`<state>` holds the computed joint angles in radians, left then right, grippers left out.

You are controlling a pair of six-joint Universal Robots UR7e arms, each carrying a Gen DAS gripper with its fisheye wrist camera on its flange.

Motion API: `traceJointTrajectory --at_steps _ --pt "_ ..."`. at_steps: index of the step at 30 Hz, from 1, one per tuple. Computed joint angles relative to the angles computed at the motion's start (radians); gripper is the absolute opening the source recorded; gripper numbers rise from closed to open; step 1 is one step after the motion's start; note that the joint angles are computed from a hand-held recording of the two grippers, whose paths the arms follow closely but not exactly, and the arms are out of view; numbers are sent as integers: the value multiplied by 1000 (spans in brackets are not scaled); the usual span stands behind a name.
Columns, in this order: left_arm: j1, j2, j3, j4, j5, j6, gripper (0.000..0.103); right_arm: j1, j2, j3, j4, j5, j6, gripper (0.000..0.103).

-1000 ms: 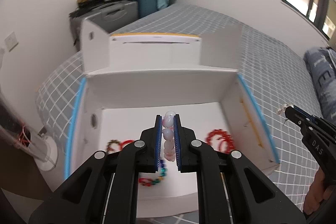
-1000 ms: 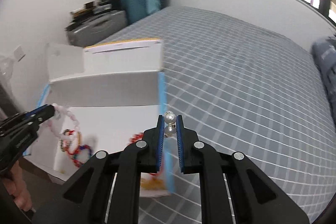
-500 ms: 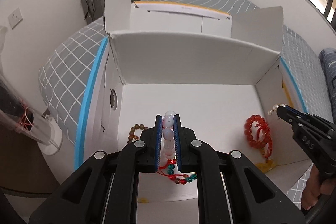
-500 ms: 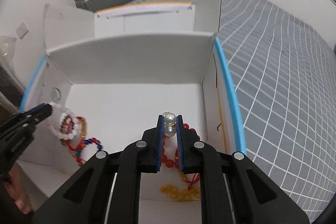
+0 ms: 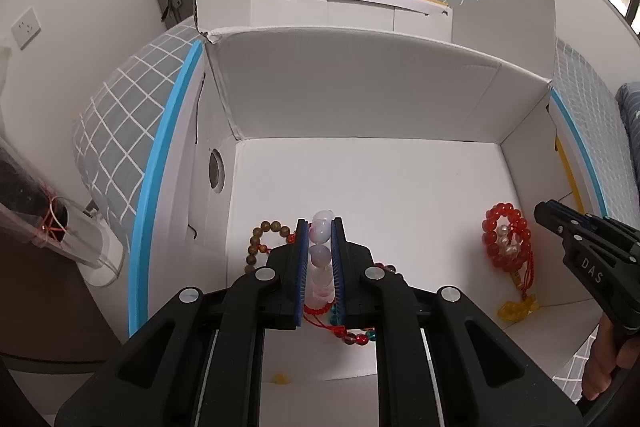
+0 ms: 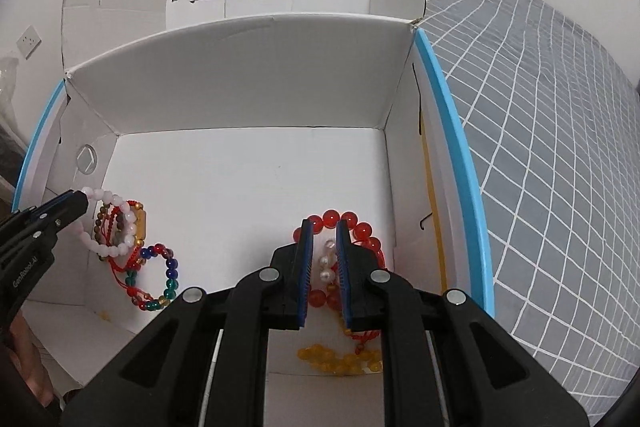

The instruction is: Organize jewelry

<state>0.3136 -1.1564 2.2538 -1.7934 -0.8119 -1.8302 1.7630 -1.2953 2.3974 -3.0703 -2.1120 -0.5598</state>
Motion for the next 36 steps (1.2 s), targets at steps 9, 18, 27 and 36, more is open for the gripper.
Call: traceJointTrajectory --at_steps 9,18,27,36 --pt "-75 -7 -30 98 26 -87 68 31 -53 46 -79 61 -48 66" --pt "-192 21 -96 342 34 -290 96 58 -184 101 -96 131 -40 87" --pt "-298 33 -90 390 -15 -351 97 101 -292 209 -224 101 -66 95" --pt "-405 90 -65 340 -95 -354 97 38 -494 346 -216 139 -117 95"
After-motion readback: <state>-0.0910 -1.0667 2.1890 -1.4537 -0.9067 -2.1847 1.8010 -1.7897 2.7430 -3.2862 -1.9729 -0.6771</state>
